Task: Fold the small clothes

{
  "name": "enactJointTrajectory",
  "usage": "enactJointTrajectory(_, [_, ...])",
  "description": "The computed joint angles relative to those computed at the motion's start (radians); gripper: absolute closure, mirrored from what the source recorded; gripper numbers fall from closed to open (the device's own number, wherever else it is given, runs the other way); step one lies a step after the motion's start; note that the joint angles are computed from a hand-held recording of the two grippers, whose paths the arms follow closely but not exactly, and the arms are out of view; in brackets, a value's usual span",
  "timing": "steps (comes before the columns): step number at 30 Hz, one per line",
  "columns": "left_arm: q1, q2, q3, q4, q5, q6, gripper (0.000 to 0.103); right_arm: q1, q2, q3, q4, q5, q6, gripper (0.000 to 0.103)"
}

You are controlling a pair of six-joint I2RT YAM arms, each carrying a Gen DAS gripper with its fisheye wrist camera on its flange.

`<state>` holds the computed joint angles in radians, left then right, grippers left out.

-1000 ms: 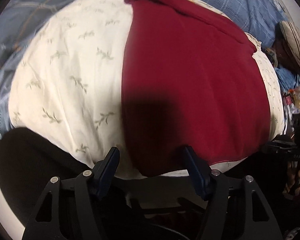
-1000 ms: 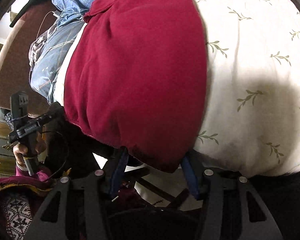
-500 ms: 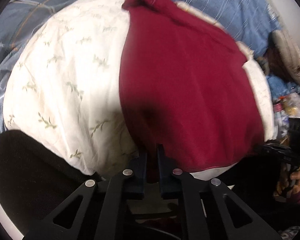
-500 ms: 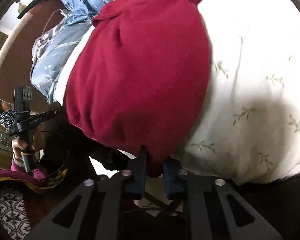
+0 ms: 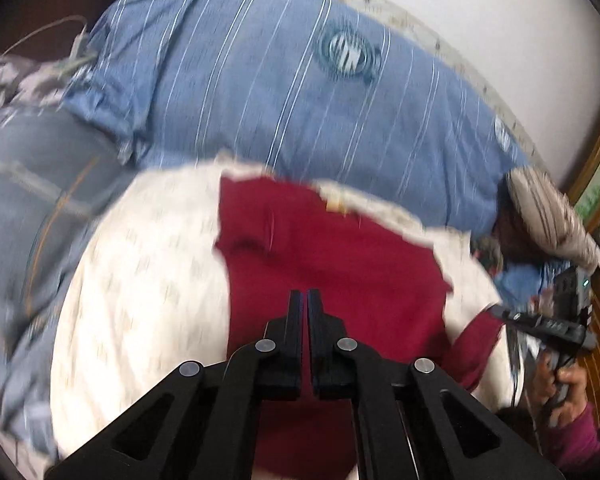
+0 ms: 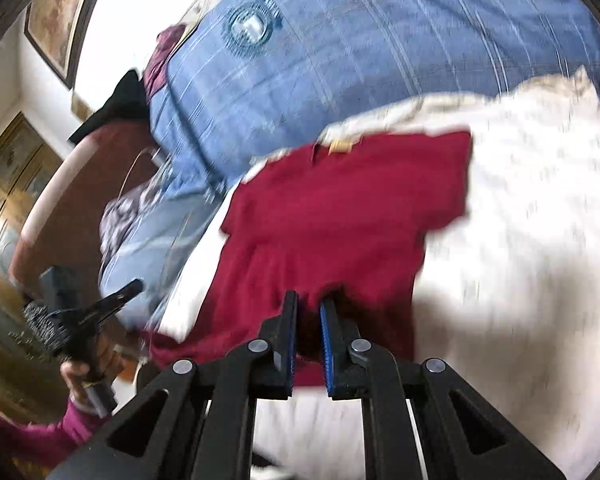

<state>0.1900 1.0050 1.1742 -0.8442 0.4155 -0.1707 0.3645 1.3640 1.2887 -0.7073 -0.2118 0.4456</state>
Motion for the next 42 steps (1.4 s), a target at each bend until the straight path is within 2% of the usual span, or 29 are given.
enactJointTrajectory(1, [-0.022, 0.029, 0.007, 0.054, -0.033, -0.022, 0.102, -0.024, 0.044, 0.032, 0.020, 0.004, -0.008, 0.097])
enactJointTrajectory(3, [-0.046, 0.049, -0.013, 0.090, -0.080, -0.007, 0.102, -0.084, 0.113, 0.085, 0.055, -0.035, -0.012, 0.098])
enactJointTrajectory(5, [-0.073, 0.109, -0.003, 0.111, -0.063, -0.038, 0.102, -0.107, 0.169, 0.132, 0.062, -0.030, 0.006, 0.098])
enactJointTrajectory(6, [-0.061, 0.106, -0.012, 0.106, -0.022, -0.046, 0.102, -0.115, 0.190, 0.147, 0.055, -0.051, 0.010, 0.098])
enactJointTrajectory(7, [-0.056, 0.111, -0.006, 0.089, -0.012, -0.039, 0.098, -0.121, 0.194, 0.146, 0.042, -0.104, -0.003, 0.095])
enactJointTrajectory(9, [-0.054, 0.086, -0.031, 0.035, -0.008, 0.017, 0.089, -0.114, 0.191, 0.149, -0.033, -0.143, -0.045, 0.089])
enactJointTrajectory(11, [-0.054, 0.056, -0.068, -0.019, -0.011, 0.053, 0.059, -0.091, 0.178, 0.136, -0.111, -0.142, -0.090, 0.069])
enactJointTrajectory(12, [-0.044, 0.046, -0.087, -0.054, 0.003, 0.070, 0.054, -0.081, 0.161, 0.115, -0.133, -0.137, -0.106, 0.052])
enactJointTrajectory(13, [-0.033, 0.025, -0.121, -0.089, 0.021, 0.078, 0.053, -0.071, 0.140, 0.088, -0.144, -0.143, -0.118, 0.045])
enactJointTrajectory(15, [-0.019, -0.006, -0.170, -0.152, 0.012, 0.087, 0.053, -0.066, 0.092, 0.036, -0.157, -0.176, -0.136, 0.043])
enactJointTrajectory(18, [0.019, -0.066, -0.205, -0.237, -0.010, 0.120, 0.051, -0.046, 0.007, -0.025, -0.154, -0.185, -0.172, 0.029])
enactJointTrajectory(19, [0.044, -0.101, -0.219, -0.276, -0.004, 0.143, 0.047, -0.036, -0.019, -0.042, -0.151, -0.177, -0.193, 0.025])
enactJointTrajectory(22, [0.149, -0.183, -0.243, -0.378, 0.067, 0.214, 0.032, 0.042, -0.049, -0.097, -0.093, -0.036, -0.231, 0.019])
enactJointTrajectory(23, [0.165, -0.201, -0.253, -0.404, 0.078, 0.227, 0.032, 0.069, -0.026, -0.096, -0.094, 0.009, -0.249, 0.019])
enactJointTrajectory(24, [0.194, -0.192, -0.267, -0.416, 0.089, 0.264, 0.032, 0.094, 0.013, -0.087, -0.102, 0.039, -0.272, 0.028])
enactJointTrajectory(25, [0.196, -0.205, -0.287, -0.430, 0.082, 0.271, 0.032, 0.113, 0.039, -0.081, -0.103, 0.059, -0.284, 0.057])
enactJointTrajectory(26, [0.226, -0.214, -0.294, -0.457, 0.088, 0.306, 0.032, 0.126, 0.057, -0.077, -0.100, 0.069, -0.295, 0.072])
enactJointTrajectory(27, [0.222, -0.206, -0.284, -0.462, 0.076, 0.293, 0.032, 0.131, 0.058, -0.083, -0.083, 0.066, -0.296, 0.088])
enactJointTrajectory(28, [0.249, -0.175, -0.272, -0.474, 0.115, 0.332, 0.032, 0.135, 0.053, -0.090, -0.066, 0.066, -0.289, 0.089])
enactJointTrajectory(30, [0.357, -0.117, -0.212, -0.563, 0.164, 0.452, 0.032, 0.141, 0.040, -0.098, -0.046, 0.059, -0.285, 0.089])
enactJointTrajectory(31, [0.362, -0.108, -0.203, -0.578, 0.192, 0.465, 0.032, 0.144, 0.035, -0.100, -0.044, 0.058, -0.285, 0.089])
enactJointTrajectory(34, [0.341, -0.103, -0.223, -0.555, 0.239, 0.455, 0.030, 0.159, 0.033, -0.107, -0.041, 0.068, -0.271, 0.089])
enactJointTrajectory(36, [0.312, -0.094, -0.262, -0.516, 0.224, 0.415, 0.030, 0.157, 0.028, -0.113, -0.046, 0.074, -0.263, 0.089])
enactJointTrajectory(39, [0.342, -0.058, -0.318, -0.493, 0.232, 0.425, 0.030, 0.135, 0.012, -0.130, -0.042, 0.049, -0.249, 0.089])
enactJointTrajectory(42, [0.367, -0.037, -0.370, -0.446, 0.301, 0.394, 0.030, 0.112, 0.013, -0.137, -0.035, 0.027, -0.250, 0.089])
